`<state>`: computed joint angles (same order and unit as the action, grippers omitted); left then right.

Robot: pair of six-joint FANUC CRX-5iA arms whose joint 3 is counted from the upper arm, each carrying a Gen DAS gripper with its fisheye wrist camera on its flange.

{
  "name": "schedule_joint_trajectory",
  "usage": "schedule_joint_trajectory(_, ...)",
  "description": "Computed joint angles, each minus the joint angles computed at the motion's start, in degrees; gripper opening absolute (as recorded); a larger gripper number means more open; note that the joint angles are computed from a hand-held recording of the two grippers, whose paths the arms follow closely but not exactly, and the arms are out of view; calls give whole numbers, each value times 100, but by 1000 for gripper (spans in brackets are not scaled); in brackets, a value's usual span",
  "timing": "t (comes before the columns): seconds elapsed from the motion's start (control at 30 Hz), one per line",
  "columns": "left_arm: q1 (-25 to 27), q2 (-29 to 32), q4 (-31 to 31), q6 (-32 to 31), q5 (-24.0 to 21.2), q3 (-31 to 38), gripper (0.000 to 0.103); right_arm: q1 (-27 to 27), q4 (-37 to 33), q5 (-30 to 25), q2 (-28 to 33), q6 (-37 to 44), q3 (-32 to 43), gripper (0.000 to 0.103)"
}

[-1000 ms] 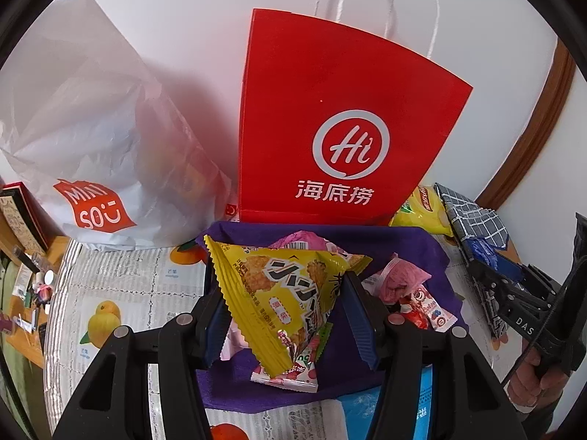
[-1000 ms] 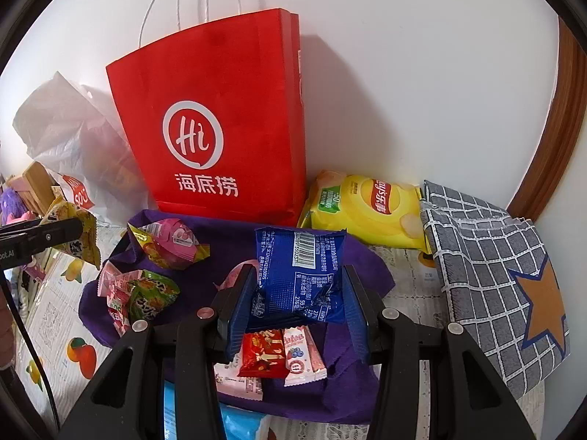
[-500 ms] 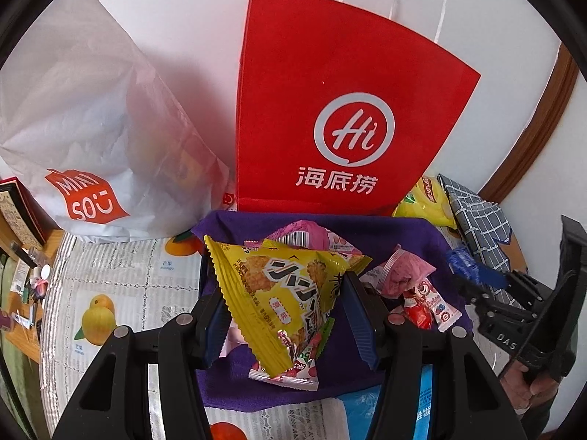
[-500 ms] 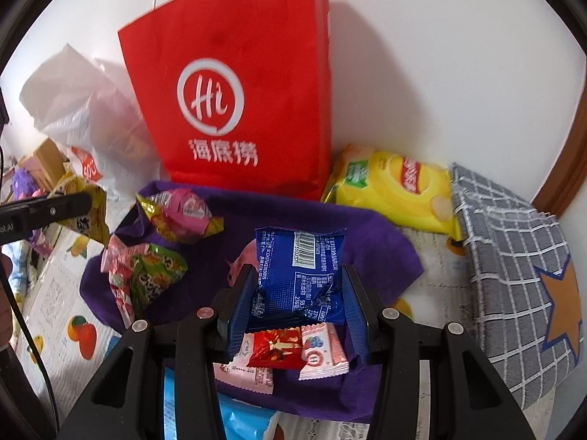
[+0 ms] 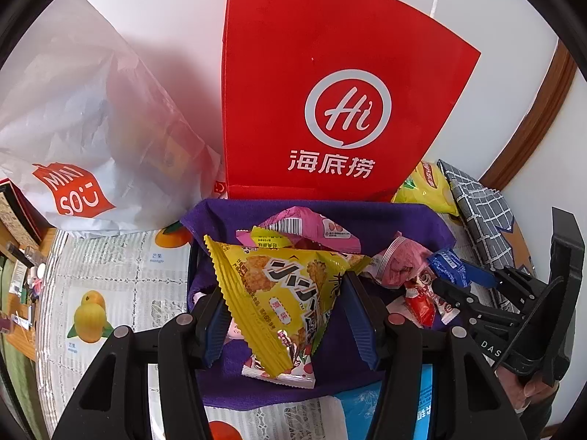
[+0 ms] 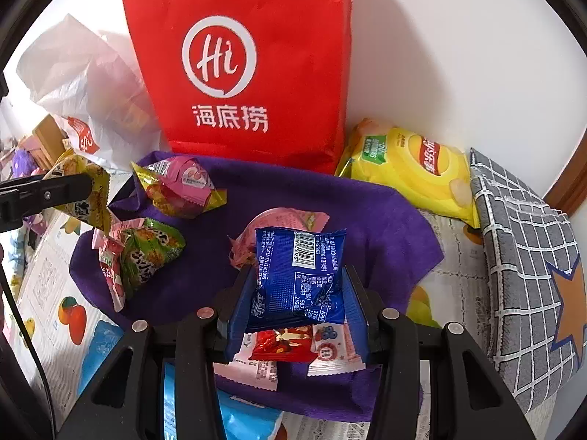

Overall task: Organize snacks
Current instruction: 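Lower both snacks onto the towel and open both tools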

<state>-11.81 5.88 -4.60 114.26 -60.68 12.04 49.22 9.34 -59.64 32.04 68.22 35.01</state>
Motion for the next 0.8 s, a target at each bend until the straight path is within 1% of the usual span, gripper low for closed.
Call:
schedule_joint_trajectory(0.6, -51, 235, 217, -175, -91, 70, 55, 53, 67, -387, 252, 130, 272, 47)
schedule_joint_trajectory(0.8, -60, 299, 269, -212, -108, 92, 55, 53, 96, -411, 271, 130, 286, 47)
